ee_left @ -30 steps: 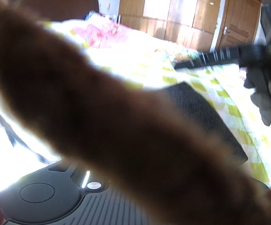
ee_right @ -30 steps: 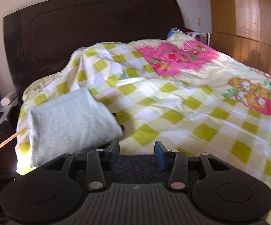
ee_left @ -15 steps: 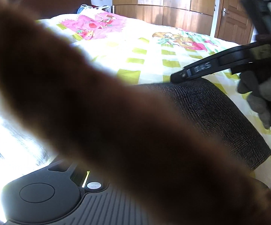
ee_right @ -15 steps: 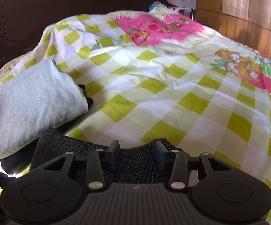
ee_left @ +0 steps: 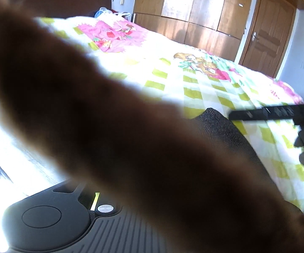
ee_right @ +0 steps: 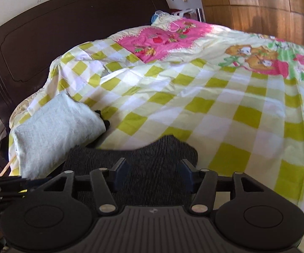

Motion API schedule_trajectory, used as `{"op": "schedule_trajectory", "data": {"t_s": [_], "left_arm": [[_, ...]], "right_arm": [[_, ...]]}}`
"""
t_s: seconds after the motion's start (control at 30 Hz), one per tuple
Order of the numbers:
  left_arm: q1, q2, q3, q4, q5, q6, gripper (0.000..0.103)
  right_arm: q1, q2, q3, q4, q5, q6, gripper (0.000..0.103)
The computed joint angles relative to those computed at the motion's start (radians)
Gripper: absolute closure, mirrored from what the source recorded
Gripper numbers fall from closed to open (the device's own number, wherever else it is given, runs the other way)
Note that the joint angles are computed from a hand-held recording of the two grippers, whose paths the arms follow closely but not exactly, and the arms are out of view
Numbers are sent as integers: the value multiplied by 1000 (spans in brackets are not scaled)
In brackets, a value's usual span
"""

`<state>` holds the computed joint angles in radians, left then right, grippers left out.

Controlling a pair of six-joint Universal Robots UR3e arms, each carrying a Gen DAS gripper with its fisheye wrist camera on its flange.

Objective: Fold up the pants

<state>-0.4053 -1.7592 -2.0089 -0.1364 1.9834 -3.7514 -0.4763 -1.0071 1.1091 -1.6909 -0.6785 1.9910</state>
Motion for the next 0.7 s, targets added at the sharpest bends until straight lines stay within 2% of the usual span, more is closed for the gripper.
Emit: {"op": "schedule_trajectory", "data": {"t_s": [0.07,0.17,0.23,0.43,0.5,0.53,0.57,0.63,0.7], "left_arm": [[13,-9,-15,29,-16,-12,77],[16,-48,-7,22,-43,-2,76],[6,-67,-3,14,-31,16,76],[19,-32,-34,22,-38,16,75],[27,-38,-41,18,-48,14,69],[24,-45,-38,10,-38,6,59],[23,-48,-41,8,-33,-6,54],[33,-45,-68,26,-54,-10,47],[53,-33,-99,49,-100,-20,47]], "right_arm": [[-21,9,-7,61,-38,-32,30],[-14,39,-5,57,-91,-3,27],[-2,133,-149,230,-103,-1,24],[11,229,-308,380,-86,-31,20],[21,235,-296,360,-80,-11,20],[28,216,-240,303,-71,28,20],[33,187,-172,236,-65,46,21],[35,118,-45,113,-69,43,29],[23,72,22,69,-67,19,40]]}}
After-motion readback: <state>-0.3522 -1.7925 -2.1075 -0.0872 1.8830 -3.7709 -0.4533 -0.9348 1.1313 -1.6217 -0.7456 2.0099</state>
